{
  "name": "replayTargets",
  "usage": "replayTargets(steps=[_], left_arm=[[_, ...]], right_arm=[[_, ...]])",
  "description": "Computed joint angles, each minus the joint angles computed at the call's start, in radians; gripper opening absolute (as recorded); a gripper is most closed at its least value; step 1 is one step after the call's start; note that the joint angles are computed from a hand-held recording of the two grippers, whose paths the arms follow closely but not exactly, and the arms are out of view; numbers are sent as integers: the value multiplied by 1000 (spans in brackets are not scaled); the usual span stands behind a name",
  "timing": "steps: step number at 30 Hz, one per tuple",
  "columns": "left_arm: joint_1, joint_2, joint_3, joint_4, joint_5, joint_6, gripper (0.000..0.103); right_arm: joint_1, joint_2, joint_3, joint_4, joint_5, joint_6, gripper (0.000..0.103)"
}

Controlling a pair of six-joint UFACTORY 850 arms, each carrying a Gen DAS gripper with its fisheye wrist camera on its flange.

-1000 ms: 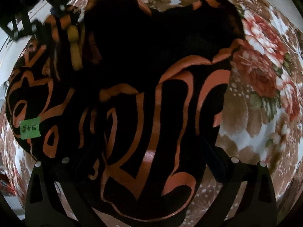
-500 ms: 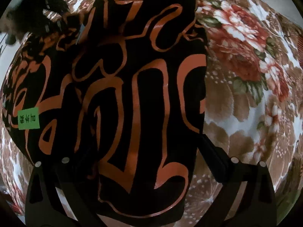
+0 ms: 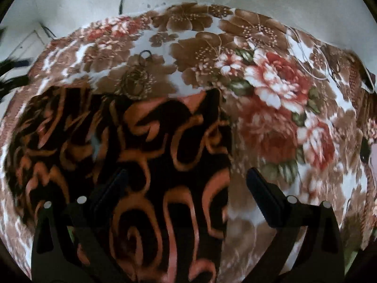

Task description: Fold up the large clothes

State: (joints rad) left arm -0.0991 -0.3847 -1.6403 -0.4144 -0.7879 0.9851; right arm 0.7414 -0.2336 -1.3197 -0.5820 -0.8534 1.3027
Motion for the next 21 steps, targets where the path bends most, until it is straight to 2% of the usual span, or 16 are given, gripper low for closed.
replayTargets(steps=[2, 4, 8, 11, 14, 18, 21], left_arm=[[21, 24, 61, 34, 36, -39, 93], [31, 30, 101, 41, 34, -24, 93], [23, 31, 187, 81, 66, 9, 93], [59, 21, 229, 47, 81, 71, 96], [120, -13, 205, 25, 41, 41, 99], [183, 17, 263, -21, 57, 60, 99], [174, 89, 333, -27, 145, 76, 99]], right_arm=[[-23, -53, -50, -1, -22, -29, 98], [-27, -93, -84, -8, -48, -51, 98], [-46, -168, -124, -38, -135, -115, 98], [-71, -169, -93, -64, -167, -116, 98], [-121, -129, -31, -39, -141, -119, 98], [-129, -107, 10, -66, -141, -194, 98], [-120, -97, 17, -75, -158, -195, 98]])
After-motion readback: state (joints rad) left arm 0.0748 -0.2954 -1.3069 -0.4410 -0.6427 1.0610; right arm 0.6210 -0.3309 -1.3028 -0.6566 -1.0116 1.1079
